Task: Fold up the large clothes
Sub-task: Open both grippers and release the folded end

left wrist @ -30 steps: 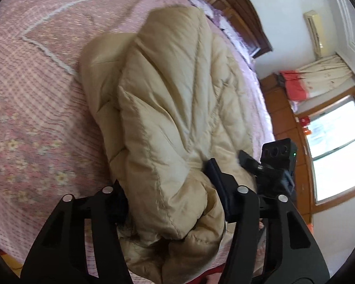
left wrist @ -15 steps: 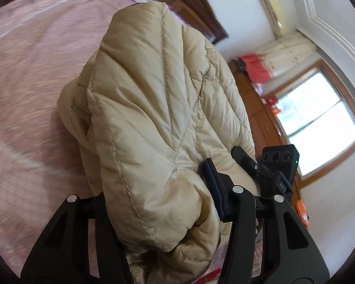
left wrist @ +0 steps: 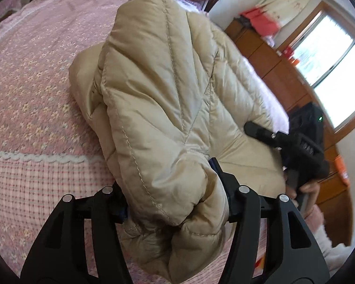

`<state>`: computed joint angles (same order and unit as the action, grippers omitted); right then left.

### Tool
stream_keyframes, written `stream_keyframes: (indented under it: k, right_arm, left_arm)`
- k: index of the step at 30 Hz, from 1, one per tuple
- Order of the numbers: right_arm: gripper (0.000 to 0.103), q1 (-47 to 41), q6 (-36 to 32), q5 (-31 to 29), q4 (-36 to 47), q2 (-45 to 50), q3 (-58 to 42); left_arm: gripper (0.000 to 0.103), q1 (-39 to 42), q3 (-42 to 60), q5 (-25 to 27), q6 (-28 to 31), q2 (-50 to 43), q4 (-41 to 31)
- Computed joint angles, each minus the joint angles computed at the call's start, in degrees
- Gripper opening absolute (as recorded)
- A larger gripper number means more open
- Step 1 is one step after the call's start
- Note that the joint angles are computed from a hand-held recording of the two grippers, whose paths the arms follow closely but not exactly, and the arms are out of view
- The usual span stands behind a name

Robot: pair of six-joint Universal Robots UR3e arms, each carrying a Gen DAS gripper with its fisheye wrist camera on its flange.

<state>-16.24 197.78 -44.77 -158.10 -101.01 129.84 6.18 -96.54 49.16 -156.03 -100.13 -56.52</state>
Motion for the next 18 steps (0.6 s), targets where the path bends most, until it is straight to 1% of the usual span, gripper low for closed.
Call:
stream_keyframes:
  k: [1, 3, 6, 9, 10, 12, 13, 14, 15, 16, 17, 18]
  right_arm:
    - [0.066, 0.4, 0.1, -0.6, 0.1, -0.3, 0.2]
    - [0.069, 1.7, 0.0, -3.0, 0.5, -0.7, -0.2]
    - [0.072, 4.2, 0.0, -7.3, 4.6, -2.4, -2.8]
    - [0.076, 3.2, -1.1, -9.1, 10.2, -7.5, -3.1]
    - [0.077, 2.6, -1.8, -10.6, 12.1, -10.1, -2.8]
    - [0.077, 0.8, -2.8, -13.7, 15.1, -15.6, -2.2]
    - [0.077, 1.2, -2.0, -16.9, 15.3, -17.1, -2.8]
    - [0.077, 3.1, -0.2, -21.6, 14.0, -17.2, -4.0]
    - [0.077, 4.5, 0.5, -25.1, 13.1, -16.5, -5.1]
    - [0.072, 5.2, 0.7, -27.0, 11.6, -15.4, -5.7]
    - [0.069, 5.2, 0.9, -27.7, 10.1, -13.7, -6.2]
    - [0.068, 7.2, 2.6, -29.1, 7.6, -10.2, -7.9]
  left_arm:
    - [0.059, 0.7, -0.6, 0.4, 1.2, 1.3, -1.0]
    - [0.061, 1.2, -1.4, 1.2, 2.2, 2.6, -1.6]
    - [0.063, 3.0, -3.4, 1.4, 3.7, 5.5, -4.2]
    - [0.064, 5.3, -4.3, 0.6, 5.2, 8.7, -8.2]
    - [0.064, 6.6, -4.4, 0.2, 6.1, 10.3, -9.8]
    - [0.064, 7.3, -5.4, 0.4, 6.0, 12.9, -10.1]
    - [0.064, 8.2, -5.4, 0.5, 6.4, 14.3, -10.6]
    - [0.064, 8.8, -5.7, 0.7, 6.6, 15.2, -10.6]
    - [0.064, 9.4, -5.6, 0.9, 6.7, 16.4, -10.8]
    - [0.064, 9.7, -5.2, 1.0, 6.4, 17.1, -10.9]
    - [0.064, 10.3, -4.9, 1.1, 6.3, 18.0, -10.3]
    - [0.064, 10.5, -4.5, 1.4, 5.9, 18.5, -9.2]
